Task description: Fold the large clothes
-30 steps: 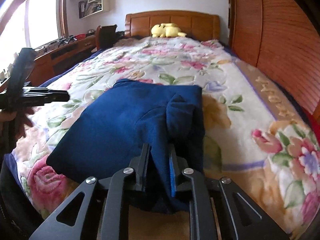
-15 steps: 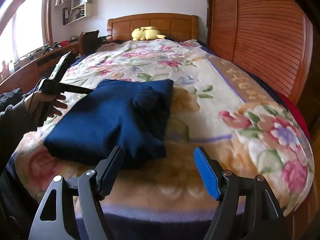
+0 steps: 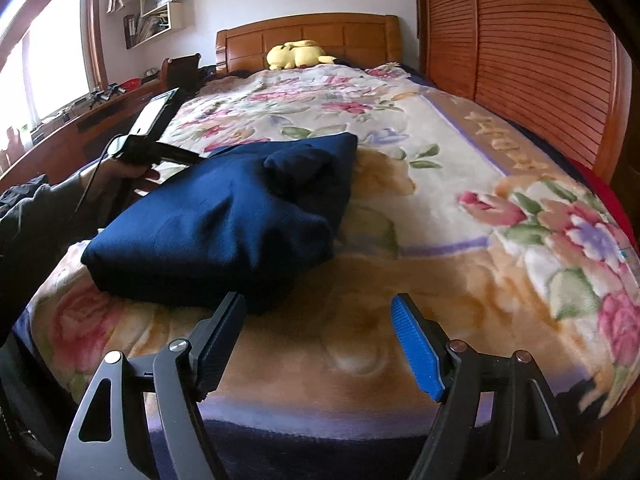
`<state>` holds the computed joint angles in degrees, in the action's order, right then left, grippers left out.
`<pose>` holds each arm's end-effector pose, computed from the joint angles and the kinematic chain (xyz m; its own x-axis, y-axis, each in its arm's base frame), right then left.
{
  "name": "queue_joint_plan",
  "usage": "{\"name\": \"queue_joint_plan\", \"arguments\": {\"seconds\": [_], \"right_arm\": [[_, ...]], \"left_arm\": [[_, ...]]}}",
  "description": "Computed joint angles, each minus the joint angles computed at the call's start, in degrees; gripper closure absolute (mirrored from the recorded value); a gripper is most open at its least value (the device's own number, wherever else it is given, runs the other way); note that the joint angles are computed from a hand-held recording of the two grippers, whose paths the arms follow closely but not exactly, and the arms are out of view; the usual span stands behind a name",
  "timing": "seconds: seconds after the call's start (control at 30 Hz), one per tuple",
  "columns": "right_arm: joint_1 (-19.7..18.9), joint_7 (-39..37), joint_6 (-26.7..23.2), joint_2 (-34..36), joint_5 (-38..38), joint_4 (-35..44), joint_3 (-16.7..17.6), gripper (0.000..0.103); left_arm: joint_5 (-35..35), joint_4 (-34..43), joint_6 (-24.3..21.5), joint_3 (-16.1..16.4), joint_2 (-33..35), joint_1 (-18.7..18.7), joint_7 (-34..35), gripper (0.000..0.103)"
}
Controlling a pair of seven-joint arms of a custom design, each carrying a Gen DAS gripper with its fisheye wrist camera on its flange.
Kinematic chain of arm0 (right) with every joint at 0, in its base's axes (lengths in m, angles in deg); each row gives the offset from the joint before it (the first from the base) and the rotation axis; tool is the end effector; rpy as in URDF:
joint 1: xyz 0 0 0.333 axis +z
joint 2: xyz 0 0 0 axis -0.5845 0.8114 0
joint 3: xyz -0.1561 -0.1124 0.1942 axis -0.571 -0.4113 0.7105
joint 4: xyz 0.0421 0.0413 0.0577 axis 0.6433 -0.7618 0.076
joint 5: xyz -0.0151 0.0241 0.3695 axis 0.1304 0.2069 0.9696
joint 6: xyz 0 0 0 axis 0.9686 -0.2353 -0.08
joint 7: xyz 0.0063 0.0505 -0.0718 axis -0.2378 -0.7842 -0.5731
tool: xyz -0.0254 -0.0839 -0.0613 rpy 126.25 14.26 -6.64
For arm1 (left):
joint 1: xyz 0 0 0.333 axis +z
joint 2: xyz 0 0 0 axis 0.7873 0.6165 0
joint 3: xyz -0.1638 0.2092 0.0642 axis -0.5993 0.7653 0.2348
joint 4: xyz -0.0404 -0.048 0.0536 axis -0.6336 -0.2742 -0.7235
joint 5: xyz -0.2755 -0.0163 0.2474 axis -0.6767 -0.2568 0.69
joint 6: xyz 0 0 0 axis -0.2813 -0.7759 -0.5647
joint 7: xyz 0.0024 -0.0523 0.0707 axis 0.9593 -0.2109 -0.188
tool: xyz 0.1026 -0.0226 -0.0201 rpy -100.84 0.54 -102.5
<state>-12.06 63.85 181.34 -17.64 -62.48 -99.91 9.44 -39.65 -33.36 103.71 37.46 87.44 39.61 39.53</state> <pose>0.2335 0.2034 0.5536 -0.0233 -0.9995 -0.0215 -0.5804 0.0311 -0.8138 0.5845 -0.2386 0.4869 -0.4353 -0.8998 0.0295 -0.7447 0.3415 -0.5735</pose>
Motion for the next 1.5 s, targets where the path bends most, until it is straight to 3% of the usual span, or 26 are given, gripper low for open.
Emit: {"name": "queue_joint_plan", "arguments": {"seconds": [0.37,0.53,0.73,0.97,1.2,1.3,1.37,1.5], "right_arm": [[0.22,-0.45,3.18,1.87,0.8,-0.22,-0.6,0.025],[-0.82,0.04,3.72,3.26,0.35,0.29,-0.09,0.024],[-1.84,0.98,6.24,4.83,0.42,0.11,-1.04,0.024],[-2.3,1.19,6.94,6.5,0.33,0.72,-0.81,0.024],[-1.52,0.73,9.1,7.67,2.04,0.75,-2.83,0.024],[-1.44,0.78,11.43,8.17,2.92,0.34,-3.36,0.024],[-1.36,0.38,12.46,8.49,3.23,0.19,-3.41,0.024],[-2.41,0.99,11.84,9.89,3.12,1.38,-2.02,0.027]], "left_arm": [[2.93,3.26,-0.52,0.77,2.61,-0.77,-3.01,0.076],[2.69,0.58,-0.62,0.77,0.28,-0.43,-3.63,0.076],[-5.53,-0.51,-1.59,-0.45,-0.01,1.83,0.51,0.076],[-2.06,4.34,-3.07,0.2,3.61,0.49,-0.4,0.075],[-10.46,7.87,-6.62,-1.29,5.89,3.22,6.53,0.075],[-10.23,7.32,-6.31,-1.02,5.19,2.8,7.61,0.08],[-8.77,6.29,-4.68,-0.53,4.24,2.14,7.19,0.09],[-10.98,2.52,-0.81,-1.08,0.51,2.65,9.85,0.093]]}}
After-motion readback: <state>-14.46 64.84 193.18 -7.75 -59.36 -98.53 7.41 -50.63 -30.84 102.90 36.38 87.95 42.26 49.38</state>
